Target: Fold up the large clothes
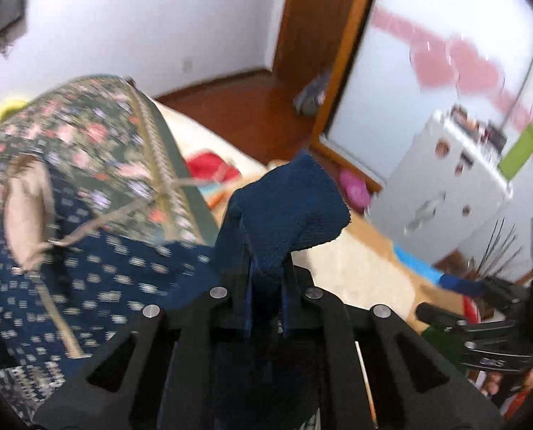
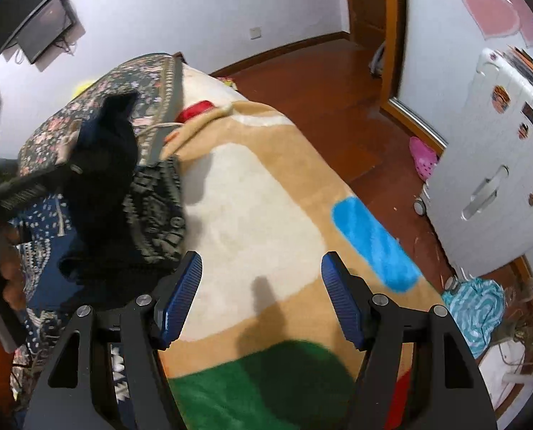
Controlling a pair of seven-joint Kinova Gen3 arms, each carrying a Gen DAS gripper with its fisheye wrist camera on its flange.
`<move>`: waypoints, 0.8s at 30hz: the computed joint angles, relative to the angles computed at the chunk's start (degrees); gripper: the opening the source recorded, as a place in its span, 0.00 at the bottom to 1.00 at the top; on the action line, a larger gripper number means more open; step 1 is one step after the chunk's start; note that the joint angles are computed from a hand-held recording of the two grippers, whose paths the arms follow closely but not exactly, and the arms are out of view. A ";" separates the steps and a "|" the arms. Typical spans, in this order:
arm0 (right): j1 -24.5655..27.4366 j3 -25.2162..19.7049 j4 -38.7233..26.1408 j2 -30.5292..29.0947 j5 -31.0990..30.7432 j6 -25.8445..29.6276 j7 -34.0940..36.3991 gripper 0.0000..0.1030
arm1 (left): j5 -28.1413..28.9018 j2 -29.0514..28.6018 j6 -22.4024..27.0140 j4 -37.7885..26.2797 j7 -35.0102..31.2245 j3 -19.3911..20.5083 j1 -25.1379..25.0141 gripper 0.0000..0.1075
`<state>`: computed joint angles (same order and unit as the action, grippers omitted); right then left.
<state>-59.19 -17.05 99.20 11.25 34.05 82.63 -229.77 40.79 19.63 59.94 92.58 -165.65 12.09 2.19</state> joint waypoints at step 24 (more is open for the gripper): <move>6.89 6.15 -11.97 7.36 1.64 -13.11 26.49 0.64 | 11.61 2.91 7.06 -7.85 -9.02 -7.94 -22.59 0.10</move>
<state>-52.30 -10.90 87.23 18.61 35.69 69.52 -203.29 52.40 22.54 67.01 84.73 -174.66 4.15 -20.40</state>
